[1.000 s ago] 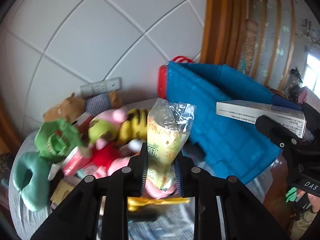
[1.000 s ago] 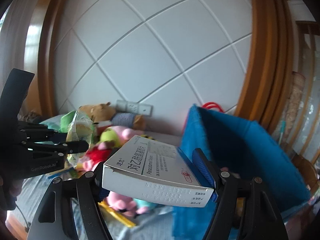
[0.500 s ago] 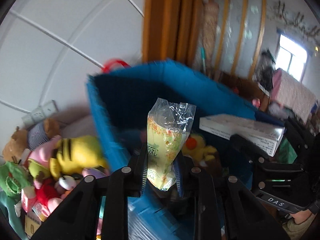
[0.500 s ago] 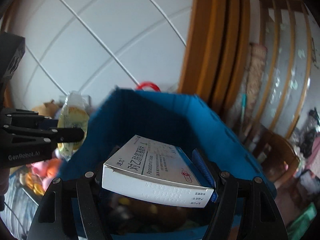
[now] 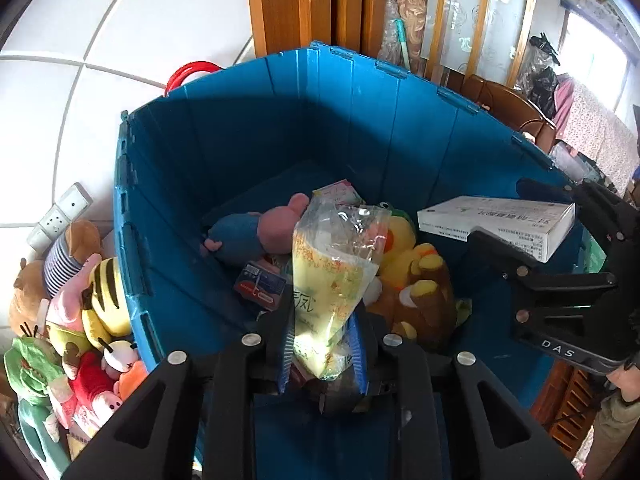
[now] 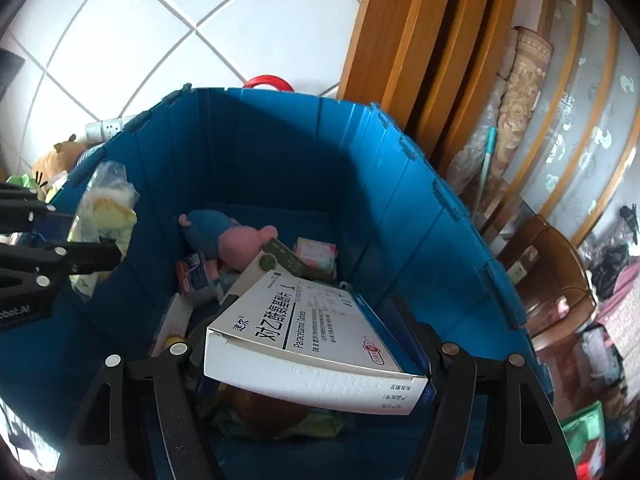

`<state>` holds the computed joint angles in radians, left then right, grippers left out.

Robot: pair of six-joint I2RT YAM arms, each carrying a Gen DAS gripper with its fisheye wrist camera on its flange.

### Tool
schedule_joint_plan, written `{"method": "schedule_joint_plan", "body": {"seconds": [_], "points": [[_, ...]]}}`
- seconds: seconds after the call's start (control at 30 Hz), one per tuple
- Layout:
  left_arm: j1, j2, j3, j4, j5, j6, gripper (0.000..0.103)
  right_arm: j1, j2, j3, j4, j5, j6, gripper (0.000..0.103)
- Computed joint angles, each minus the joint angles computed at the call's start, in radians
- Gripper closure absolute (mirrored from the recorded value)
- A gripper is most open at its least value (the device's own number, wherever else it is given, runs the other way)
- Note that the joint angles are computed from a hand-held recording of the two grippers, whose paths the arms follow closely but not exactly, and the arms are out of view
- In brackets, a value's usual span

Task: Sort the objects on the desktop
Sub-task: 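Carry the snack bag and white box over the blue crate with both tools, then open both tools to drop the bag and box into the crate, then move both tools back over the pile of toys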

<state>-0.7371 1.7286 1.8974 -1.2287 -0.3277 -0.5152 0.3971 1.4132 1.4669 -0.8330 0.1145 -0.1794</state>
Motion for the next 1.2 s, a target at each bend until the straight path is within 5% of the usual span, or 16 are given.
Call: {"method": "schedule_joint_plan", "body": {"seconds": [0.03, 0.1, 0.17, 0.43, 0.87, 1.2], "points": [[-0.003, -0.002, 0.000, -0.004, -0.002, -0.003, 0.069, -0.001, 0.003, 0.000, 0.001, -0.001, 0.001, 0.031], [-0.009, -0.006, -0.001, -0.012, -0.007, -0.010, 0.043, -0.001, 0.012, 0.004, 0.003, -0.005, 0.006, 0.030], [-0.012, -0.012, -0.002, -0.015, -0.019, -0.013, 0.028, -0.002, 0.017, 0.009, 0.004, -0.008, 0.020, 0.024], [-0.059, -0.101, -0.051, -0.019, -0.060, -0.028, 0.027, 0.038, -0.005, 0.011, -0.012, 0.058, 0.045, 0.003], [-0.205, -0.232, -0.093, -0.083, -0.199, -0.112, 0.027, 0.138, -0.138, -0.008, -0.070, 0.157, 0.098, 0.001], [-0.300, -0.384, -0.229, -0.176, -0.323, -0.272, 0.027, 0.302, -0.192, -0.024, -0.094, 0.235, 0.187, 0.001]]}}
